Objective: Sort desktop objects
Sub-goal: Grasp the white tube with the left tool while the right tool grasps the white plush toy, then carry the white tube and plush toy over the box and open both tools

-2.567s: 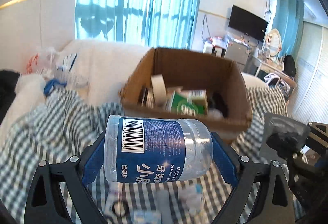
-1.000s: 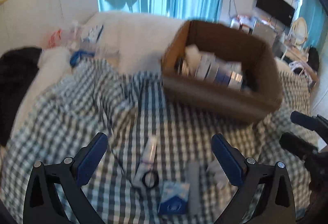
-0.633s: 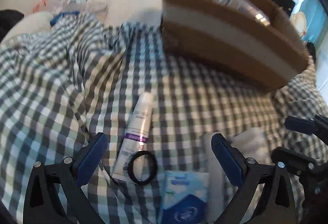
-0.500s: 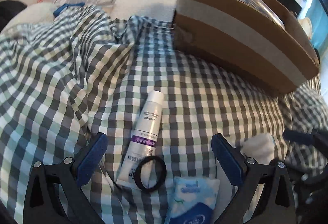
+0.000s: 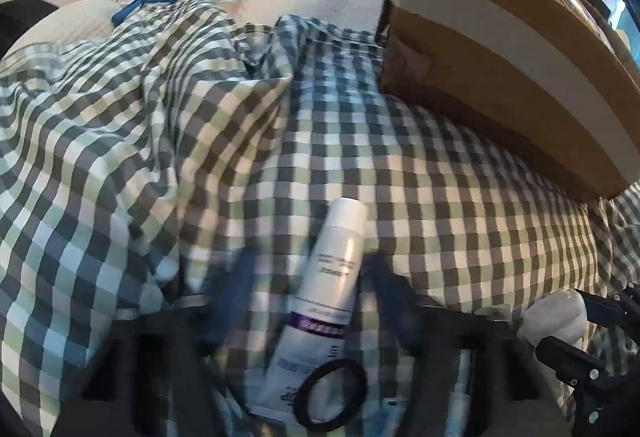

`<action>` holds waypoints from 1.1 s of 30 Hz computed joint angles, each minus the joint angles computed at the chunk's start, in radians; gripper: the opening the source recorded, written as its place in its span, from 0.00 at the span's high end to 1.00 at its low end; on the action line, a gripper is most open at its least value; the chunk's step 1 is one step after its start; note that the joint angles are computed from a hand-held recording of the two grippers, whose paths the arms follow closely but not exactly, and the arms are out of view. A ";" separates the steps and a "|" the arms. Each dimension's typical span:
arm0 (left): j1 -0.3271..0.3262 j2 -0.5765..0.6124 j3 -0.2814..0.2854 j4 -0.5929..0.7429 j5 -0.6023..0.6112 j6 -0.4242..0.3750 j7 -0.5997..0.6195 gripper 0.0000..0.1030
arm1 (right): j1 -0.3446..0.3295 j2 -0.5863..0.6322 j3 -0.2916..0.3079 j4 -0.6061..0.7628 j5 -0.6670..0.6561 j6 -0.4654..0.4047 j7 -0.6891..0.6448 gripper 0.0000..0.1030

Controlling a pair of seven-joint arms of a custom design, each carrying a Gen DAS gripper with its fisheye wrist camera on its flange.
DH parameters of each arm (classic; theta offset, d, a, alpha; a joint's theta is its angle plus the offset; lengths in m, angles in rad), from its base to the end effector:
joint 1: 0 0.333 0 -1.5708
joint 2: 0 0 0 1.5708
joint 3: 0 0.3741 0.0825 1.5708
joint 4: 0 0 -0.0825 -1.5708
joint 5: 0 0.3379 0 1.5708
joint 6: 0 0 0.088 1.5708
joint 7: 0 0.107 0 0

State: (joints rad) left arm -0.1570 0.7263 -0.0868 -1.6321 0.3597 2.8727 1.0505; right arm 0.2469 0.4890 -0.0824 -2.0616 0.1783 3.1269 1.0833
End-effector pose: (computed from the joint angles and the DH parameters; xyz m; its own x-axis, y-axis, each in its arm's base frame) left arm 0.7112 -0.1813 0.3268 -0.0256 -0.9976 0.0642 -0.8640 -0.0102 -0.5034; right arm 0.6292 0.0957 0.3488 0.4162 -0.8868 0.2009 -0.7292 -0.4575 -0.5089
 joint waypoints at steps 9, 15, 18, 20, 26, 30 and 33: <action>0.033 -0.043 -0.020 -0.088 -0.015 0.116 0.006 0.76 | -0.051 -0.007 0.052 -0.009 0.023 0.006 -0.022 0.55; 0.005 -0.095 0.028 -0.176 -0.006 0.244 -0.025 0.76 | -0.108 -0.037 0.119 -0.043 0.057 0.041 -0.055 0.55; -0.002 -0.111 0.041 -0.204 -0.003 0.274 -0.035 0.76 | -0.126 -0.056 0.143 -0.064 0.069 0.063 -0.071 0.55; 0.002 -0.124 0.041 -0.224 -0.004 0.310 -0.039 0.76 | -0.140 -0.066 0.161 -0.077 0.076 0.076 -0.081 0.55; -0.063 -0.183 0.123 -0.304 -0.017 0.427 -0.053 0.76 | -0.254 -0.115 0.293 -0.134 0.097 0.142 -0.113 0.55; -0.064 -0.213 0.117 -0.333 -0.030 0.464 -0.029 0.76 | -0.309 -0.146 0.357 -0.168 0.086 0.182 -0.103 0.55; -0.066 -0.242 0.105 -0.359 -0.041 0.484 -0.010 0.76 | -0.357 -0.166 0.406 -0.194 0.057 0.207 -0.079 0.55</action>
